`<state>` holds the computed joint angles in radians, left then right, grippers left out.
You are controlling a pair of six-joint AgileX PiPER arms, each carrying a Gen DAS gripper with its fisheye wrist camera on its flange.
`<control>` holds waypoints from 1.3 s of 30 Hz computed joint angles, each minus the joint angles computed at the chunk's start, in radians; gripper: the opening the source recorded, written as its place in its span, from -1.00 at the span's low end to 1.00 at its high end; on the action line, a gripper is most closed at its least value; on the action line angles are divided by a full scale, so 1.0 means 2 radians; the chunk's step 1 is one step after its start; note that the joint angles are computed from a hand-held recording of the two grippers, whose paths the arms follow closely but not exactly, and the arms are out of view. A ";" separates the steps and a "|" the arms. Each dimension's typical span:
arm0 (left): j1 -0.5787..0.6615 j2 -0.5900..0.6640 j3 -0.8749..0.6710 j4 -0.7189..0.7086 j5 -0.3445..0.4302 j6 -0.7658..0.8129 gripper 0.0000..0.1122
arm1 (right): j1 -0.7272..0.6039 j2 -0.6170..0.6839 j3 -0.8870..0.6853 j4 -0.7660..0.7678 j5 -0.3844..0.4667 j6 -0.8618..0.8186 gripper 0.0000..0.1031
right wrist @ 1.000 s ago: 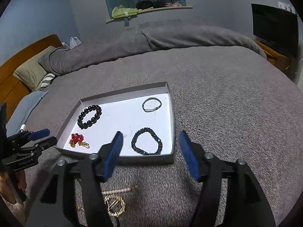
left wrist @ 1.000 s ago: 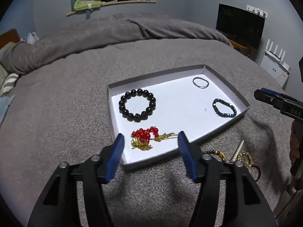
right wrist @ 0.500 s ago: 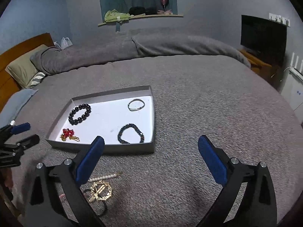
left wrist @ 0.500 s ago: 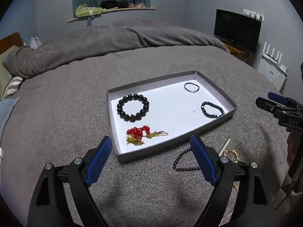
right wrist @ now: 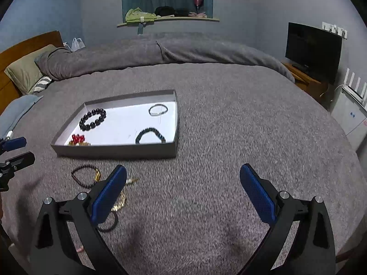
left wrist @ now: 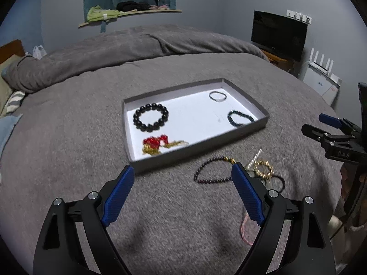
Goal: Organize jewelry
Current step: 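Withdraw both tools from the tray toward the remaining jewelry, then grasp the pink cord bracelet with the left tool while the right tool grasps the gold ring hairpin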
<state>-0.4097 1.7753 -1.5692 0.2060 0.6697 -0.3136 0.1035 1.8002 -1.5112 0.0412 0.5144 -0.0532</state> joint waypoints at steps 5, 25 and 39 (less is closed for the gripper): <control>-0.011 -0.016 0.040 -0.004 -0.019 -0.003 0.55 | 0.013 -0.012 0.038 -0.062 -0.023 0.056 0.89; -0.052 0.009 0.069 -0.060 -0.038 0.059 0.21 | 0.028 -0.018 0.080 0.060 -0.012 -0.104 0.87; -0.054 0.016 0.061 -0.080 -0.015 0.111 -0.90 | 0.032 0.010 0.038 0.101 0.033 -0.115 0.64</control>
<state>-0.5182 1.8066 -1.4478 0.0464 0.6392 -0.0911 0.1675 1.8199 -1.4359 0.2433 0.5808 -0.2833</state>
